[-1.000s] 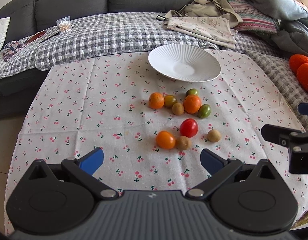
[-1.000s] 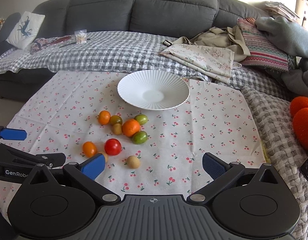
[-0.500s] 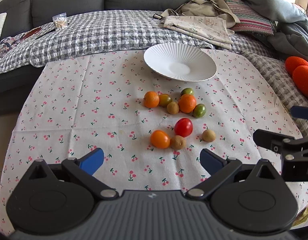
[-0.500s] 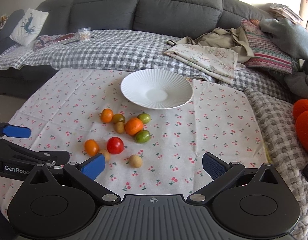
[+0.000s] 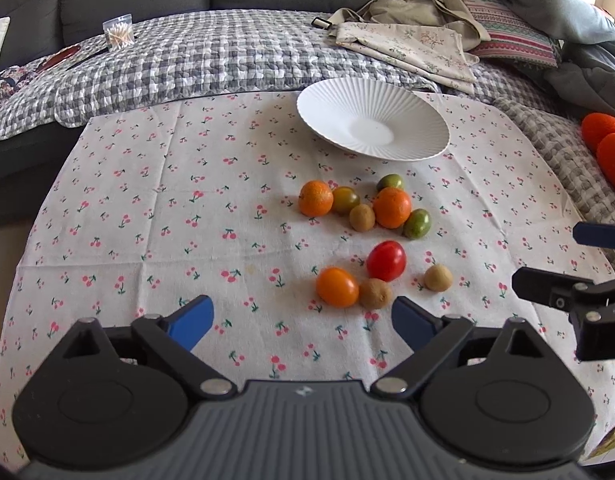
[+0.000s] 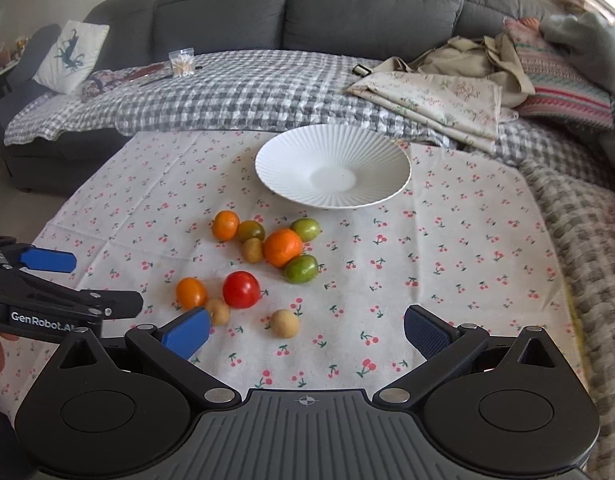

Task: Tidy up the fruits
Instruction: 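Move both tools toward the fruit cluster, then grasp the orange tomato with the left tool while the right tool grasps a brown kiwi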

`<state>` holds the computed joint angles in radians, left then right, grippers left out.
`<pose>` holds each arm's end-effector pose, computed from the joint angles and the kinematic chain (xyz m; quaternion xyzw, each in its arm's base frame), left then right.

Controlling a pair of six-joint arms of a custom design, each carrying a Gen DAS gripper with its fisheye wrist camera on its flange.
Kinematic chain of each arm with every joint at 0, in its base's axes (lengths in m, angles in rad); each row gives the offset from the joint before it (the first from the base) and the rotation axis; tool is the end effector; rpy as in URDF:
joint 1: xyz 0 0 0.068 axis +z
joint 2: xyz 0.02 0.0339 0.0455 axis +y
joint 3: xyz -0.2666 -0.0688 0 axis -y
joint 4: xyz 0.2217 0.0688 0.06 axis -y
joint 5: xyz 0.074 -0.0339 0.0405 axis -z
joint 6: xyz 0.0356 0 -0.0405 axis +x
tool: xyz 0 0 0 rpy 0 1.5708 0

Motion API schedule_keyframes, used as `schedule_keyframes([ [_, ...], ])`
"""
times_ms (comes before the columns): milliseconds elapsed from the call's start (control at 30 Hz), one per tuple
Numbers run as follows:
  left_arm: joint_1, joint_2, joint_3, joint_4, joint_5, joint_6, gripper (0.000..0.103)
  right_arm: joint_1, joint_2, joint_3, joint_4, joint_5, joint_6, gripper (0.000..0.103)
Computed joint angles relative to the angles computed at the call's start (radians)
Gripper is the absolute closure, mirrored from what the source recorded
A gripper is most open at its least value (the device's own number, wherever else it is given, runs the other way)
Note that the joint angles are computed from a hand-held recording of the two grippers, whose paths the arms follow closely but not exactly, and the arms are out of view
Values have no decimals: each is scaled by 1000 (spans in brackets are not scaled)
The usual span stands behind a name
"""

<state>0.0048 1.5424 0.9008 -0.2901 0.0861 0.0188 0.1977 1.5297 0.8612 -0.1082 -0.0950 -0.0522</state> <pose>0.2913 -0.0017 0.2075 0.0202 0.9484 -0.0372 0.3143 0.2918 0.0619 0.2128 -0.1330 0.9117 0.0717 0.3821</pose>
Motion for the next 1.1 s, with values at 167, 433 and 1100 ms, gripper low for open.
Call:
schedule_keyframes([
  [167,48,82,58,14,37,34,16,-51,119,28,44,-72,-2,0],
  [433,70,215,115,16,98,74,34,-24,236,21,165,-136,-67,10],
  [1100,1,295,70,150,172,365,46,-27,357,68,191,-173,-97,44],
])
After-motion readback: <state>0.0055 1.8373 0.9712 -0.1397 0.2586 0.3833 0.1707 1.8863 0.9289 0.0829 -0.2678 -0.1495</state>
